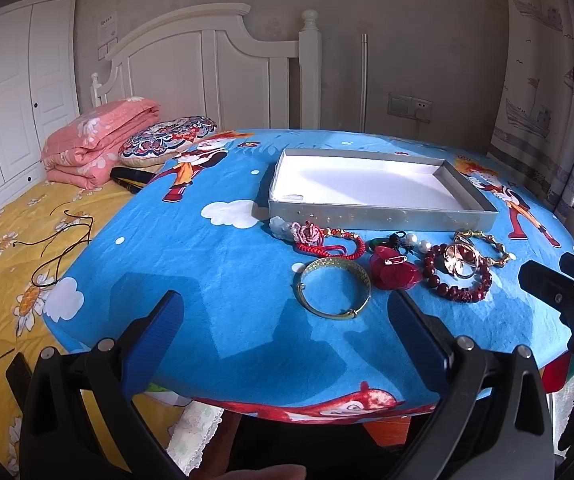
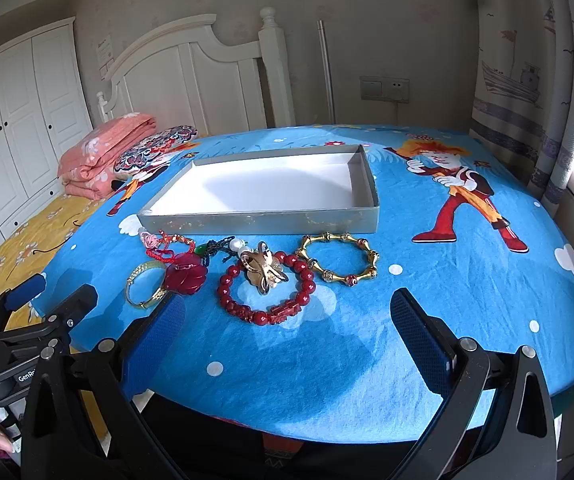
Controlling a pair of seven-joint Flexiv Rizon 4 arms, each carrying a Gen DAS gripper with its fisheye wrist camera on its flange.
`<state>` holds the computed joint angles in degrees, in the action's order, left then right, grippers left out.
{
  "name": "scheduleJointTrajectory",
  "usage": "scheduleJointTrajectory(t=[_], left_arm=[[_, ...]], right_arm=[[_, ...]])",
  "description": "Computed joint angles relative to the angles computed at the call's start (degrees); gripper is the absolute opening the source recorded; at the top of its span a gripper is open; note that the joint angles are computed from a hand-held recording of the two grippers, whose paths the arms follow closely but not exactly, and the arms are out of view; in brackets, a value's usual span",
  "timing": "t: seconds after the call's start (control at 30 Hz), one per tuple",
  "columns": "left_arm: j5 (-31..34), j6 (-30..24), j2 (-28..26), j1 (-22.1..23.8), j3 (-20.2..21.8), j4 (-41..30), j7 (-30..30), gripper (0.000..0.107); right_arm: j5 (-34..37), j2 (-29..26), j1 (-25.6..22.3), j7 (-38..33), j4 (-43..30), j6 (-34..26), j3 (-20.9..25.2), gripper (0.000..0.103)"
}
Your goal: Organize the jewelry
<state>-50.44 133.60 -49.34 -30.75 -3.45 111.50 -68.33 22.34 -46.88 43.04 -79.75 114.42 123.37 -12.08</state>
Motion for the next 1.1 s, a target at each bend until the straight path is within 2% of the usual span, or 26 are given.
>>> scheduleJointTrajectory(t=[0.27, 0.9, 1.0, 1.1], left_arm=[[2.4, 0.1, 0.2, 0.7, -0.1, 0.7, -1.9, 0.099], [1.8, -1.2, 0.4, 0.0, 0.7, 1.1, -3.2, 0.099], [-0.2, -1.7, 0.2, -0.9, 1.1, 0.8, -1.9, 0.099], [1.3, -1.5, 0.0, -0.2, 0.8, 0.9, -2.3, 0.099]], right_arm=[[0.0, 0.0, -0.1, -0.1, 0.1, 0.0, 0.1, 0.096], [-0.6, 0.0, -0.6, -0.3, 0.3, 0.7, 1.1, 0.096], [-2.0, -0.1, -1.9, -0.7, 0.4, 1.5, 2.2, 0.096], [-5.3, -0.3, -5.0, -0.7, 0.1, 2.3, 4.9, 0.096]])
